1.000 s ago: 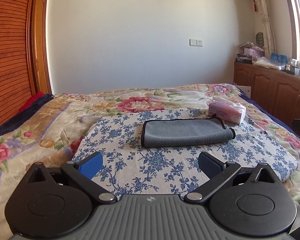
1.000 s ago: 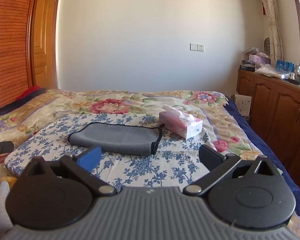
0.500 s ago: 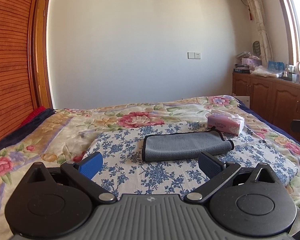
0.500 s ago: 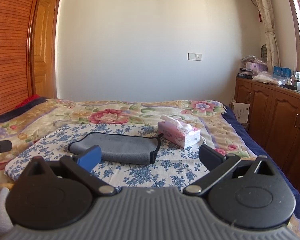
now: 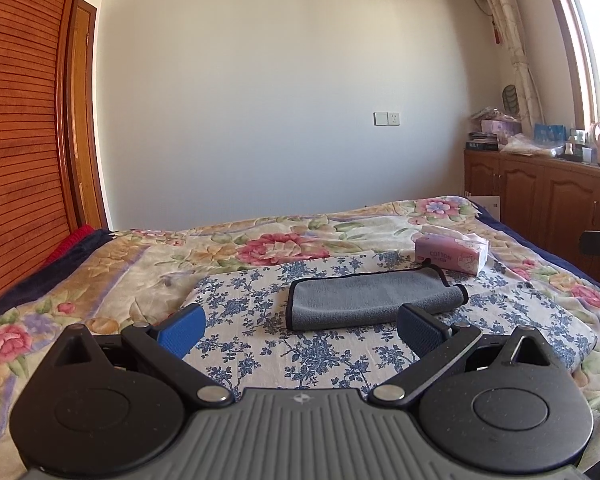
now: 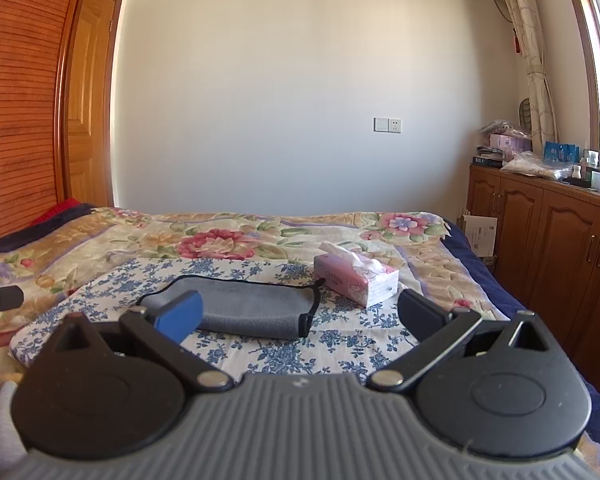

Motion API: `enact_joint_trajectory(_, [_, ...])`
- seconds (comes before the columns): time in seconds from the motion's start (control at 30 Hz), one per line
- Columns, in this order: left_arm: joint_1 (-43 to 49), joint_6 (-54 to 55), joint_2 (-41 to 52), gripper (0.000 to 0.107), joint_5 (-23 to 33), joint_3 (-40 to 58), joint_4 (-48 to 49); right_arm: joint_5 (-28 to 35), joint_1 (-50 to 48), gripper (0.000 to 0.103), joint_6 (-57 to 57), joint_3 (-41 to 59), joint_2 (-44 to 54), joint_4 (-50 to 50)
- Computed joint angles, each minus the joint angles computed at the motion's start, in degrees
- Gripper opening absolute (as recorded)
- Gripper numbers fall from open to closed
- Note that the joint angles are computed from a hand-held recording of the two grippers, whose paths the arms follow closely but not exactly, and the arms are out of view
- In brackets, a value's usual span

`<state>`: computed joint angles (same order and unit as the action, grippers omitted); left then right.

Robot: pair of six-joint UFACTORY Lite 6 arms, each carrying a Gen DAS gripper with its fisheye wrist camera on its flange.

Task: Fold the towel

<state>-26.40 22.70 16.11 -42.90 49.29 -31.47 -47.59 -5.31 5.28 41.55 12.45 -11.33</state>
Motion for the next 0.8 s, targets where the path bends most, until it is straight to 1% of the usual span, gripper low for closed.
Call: enact_joint_trajectory(0.8, [-0.01, -0.28, 0.14, 0.103, -0.42, -0.43, 0.26, 0.30, 0.24, 0.103, -0.22, -0.20, -0.22, 0.50])
